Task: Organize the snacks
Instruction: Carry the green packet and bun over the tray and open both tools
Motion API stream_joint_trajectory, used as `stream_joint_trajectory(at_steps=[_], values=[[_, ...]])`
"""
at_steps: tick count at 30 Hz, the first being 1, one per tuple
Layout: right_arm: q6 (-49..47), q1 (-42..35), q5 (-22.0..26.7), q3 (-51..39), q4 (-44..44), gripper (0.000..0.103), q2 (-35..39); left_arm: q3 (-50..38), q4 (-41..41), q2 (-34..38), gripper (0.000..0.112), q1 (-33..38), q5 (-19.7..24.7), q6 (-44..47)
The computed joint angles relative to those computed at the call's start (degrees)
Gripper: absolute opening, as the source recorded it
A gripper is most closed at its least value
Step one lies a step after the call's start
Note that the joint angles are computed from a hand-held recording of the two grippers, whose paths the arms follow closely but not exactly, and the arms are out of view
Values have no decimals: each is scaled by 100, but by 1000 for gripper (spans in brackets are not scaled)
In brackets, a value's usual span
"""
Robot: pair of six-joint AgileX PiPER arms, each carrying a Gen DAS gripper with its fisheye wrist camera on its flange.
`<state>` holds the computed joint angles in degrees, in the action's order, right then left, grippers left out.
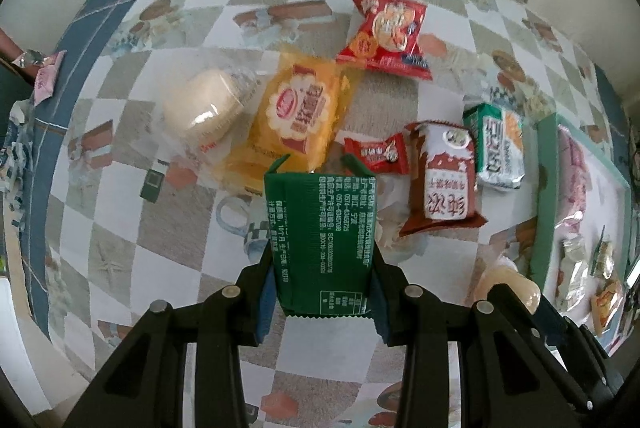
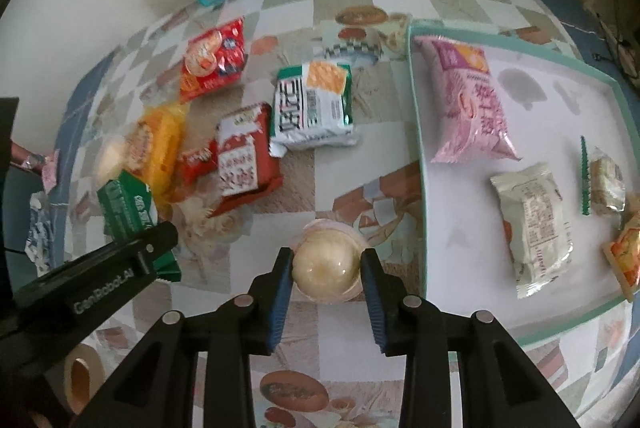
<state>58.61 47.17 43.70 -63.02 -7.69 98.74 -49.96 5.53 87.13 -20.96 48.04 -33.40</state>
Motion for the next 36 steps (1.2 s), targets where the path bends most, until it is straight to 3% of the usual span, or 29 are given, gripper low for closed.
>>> stream_joint_trajectory(at_steps=[6,10,16,21,28,29,31,33,36], values=[[599,-156,175,244,-688,36,-687,-272,280,-392,41,-236,188,-291],[799,-736,218,679,-911,36,-1004,-635,457,-269,41,-712,249,-574],[559,-2044,88,1427,-871,36,-1624,-1574,602,446,41,-1642,186,-774],[274,-3088,-237,1740,-955,36,-1795,-2455,709,1379,42,-2355,-125,-861],[-175,-4157,-875,2083,-804,38,-1797,-3215,196,2399,42,-2704,-559,-356],[-200,-4253,-917,2107,-802,38,-1794,-3257,-31,2479,43,-2684,-636,-156],[-306,-4368,-935,2131,-748,38,-1791,-3279,-214,2509,57,-2657,-649,-23],[-334,-4379,-891,2110,-736,40,-1798,-3229,-110,2411,62,-2629,-581,-132],[-300,-4311,-734,2078,-708,52,-1875,-3067,-2,2155,66,-2510,-479,-276]])
